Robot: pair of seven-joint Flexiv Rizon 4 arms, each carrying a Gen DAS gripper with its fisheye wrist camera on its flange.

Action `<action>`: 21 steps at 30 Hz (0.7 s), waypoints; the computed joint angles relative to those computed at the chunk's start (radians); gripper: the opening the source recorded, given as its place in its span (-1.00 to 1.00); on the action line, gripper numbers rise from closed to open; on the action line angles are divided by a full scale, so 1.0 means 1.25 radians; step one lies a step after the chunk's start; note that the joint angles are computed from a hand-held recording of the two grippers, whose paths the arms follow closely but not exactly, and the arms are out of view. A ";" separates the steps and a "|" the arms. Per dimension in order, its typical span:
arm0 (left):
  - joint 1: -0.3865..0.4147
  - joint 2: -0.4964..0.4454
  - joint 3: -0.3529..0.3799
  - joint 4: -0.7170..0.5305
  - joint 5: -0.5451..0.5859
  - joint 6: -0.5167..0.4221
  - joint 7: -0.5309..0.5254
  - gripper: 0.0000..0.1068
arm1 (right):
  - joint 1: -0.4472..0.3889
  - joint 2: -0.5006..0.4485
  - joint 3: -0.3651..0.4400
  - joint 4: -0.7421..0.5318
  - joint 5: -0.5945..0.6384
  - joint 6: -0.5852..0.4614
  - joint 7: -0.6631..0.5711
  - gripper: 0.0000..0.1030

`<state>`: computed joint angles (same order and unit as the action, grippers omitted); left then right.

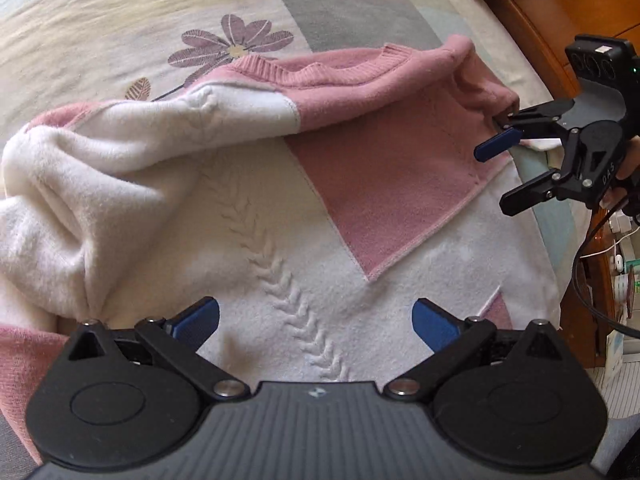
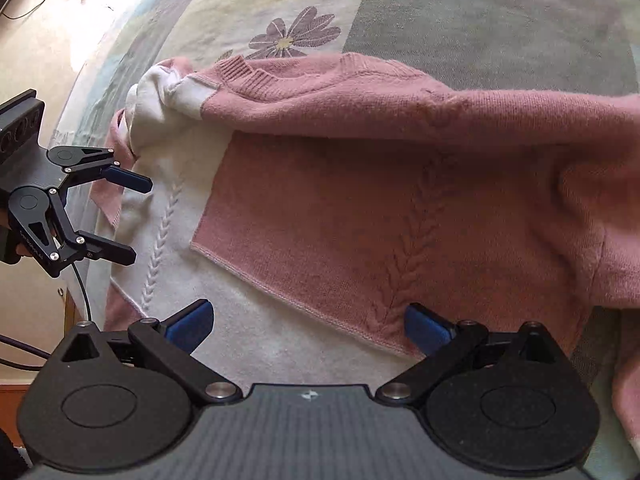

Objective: Fold clothes

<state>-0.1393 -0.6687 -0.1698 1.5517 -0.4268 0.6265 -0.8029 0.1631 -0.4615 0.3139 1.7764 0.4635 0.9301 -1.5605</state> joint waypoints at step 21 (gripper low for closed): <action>0.026 -0.114 -0.083 -0.079 -0.056 0.142 -0.012 0.91 | 0.052 -0.082 -0.106 0.024 -0.305 0.232 0.325 1.00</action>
<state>-0.1065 -0.8106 -0.2737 1.4535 -0.4971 0.8042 -0.8175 0.2280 -0.5639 0.1818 1.8065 0.0817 1.2205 -1.1542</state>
